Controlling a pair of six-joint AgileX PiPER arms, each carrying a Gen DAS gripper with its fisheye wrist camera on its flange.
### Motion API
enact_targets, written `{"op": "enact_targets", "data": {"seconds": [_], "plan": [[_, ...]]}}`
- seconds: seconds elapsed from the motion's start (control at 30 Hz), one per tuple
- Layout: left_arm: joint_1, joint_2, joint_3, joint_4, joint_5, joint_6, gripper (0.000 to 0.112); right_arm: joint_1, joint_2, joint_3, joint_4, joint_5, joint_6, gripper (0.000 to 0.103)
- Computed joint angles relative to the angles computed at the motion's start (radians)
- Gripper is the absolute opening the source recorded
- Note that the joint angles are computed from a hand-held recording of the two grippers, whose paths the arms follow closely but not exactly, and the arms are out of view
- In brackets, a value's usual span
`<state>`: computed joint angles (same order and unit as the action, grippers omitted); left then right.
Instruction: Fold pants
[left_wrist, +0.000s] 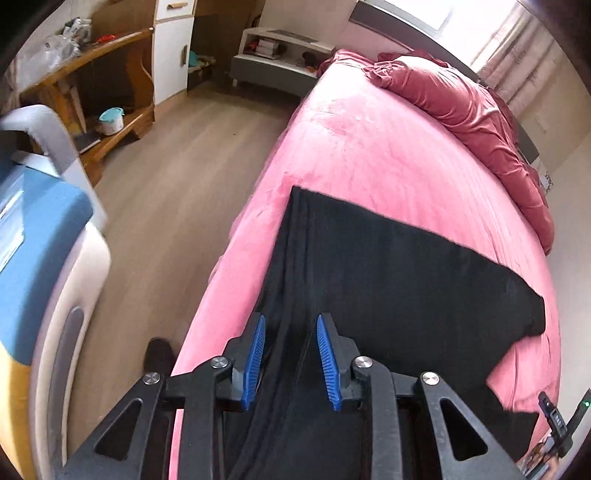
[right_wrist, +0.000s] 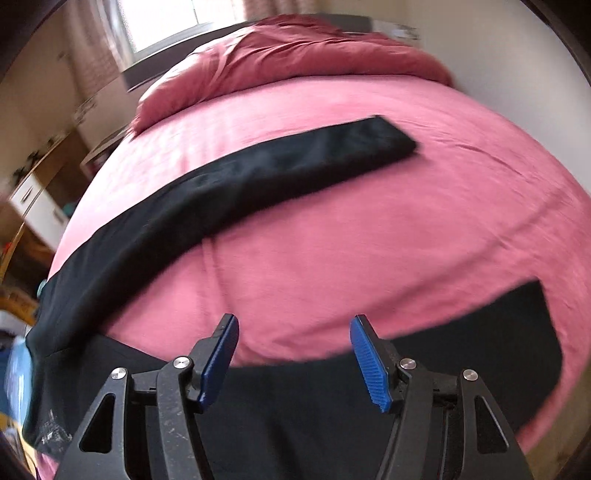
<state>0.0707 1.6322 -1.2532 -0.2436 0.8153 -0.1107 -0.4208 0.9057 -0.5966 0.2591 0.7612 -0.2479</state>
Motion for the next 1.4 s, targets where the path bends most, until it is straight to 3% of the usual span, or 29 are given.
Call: {"op": "enact_targets", "data": {"seconds": [0.17,0.43,0.8,0.97,1.03,1.07,1.13,1.17,1.2,1.27,1.33,1.4], "plan": [[-0.040,0.173,-0.172,0.068,0.016,-0.090,0.031,0.241,0.188,-0.092,-0.093,-0.101,0.189,0.064],[-0.079,0.412,-0.443,0.133,0.089,-0.141,0.034,0.364,0.533,-0.396,-0.168,-0.139,0.297,0.064],[-0.083,0.625,-0.753,0.179,0.192,-0.145,0.034,0.474,0.998,-0.962,-0.309,0.013,0.446,0.066],[-0.096,0.648,-0.785,0.217,0.194,-0.128,0.034,0.498,1.175,-1.175,-0.342,0.103,0.492,0.066],[-0.109,0.637,-0.757,0.245,0.156,-0.121,0.032,0.504,1.256,-1.280,-0.335,0.177,0.489,0.065],[-0.113,0.633,-0.746,0.253,0.145,-0.119,0.031,0.515,1.286,-1.310,-0.363,0.203,0.505,0.061],[-0.121,0.617,-0.716,0.271,0.118,-0.119,0.026,0.531,1.282,-1.283,-0.378,0.161,0.485,0.050],[-0.124,0.611,-0.708,0.278,0.111,-0.119,0.026,0.532,1.278,-1.279,-0.370,0.153,0.473,0.031],[-0.125,0.602,-0.697,0.282,0.104,-0.124,0.024,0.529,1.269,-1.273,-0.364,0.146,0.465,0.005],[-0.119,0.574,-0.663,0.262,0.082,-0.133,0.023,0.518,1.239,-1.248,-0.336,0.124,0.445,0.005],[-0.107,0.538,-0.624,0.223,0.056,-0.120,0.009,0.517,1.189,-1.193,-0.336,0.086,0.429,0.004],[-0.090,0.490,-0.578,0.154,0.023,-0.066,0.007,0.503,1.127,-1.121,-0.319,0.047,0.408,0.000]]}}
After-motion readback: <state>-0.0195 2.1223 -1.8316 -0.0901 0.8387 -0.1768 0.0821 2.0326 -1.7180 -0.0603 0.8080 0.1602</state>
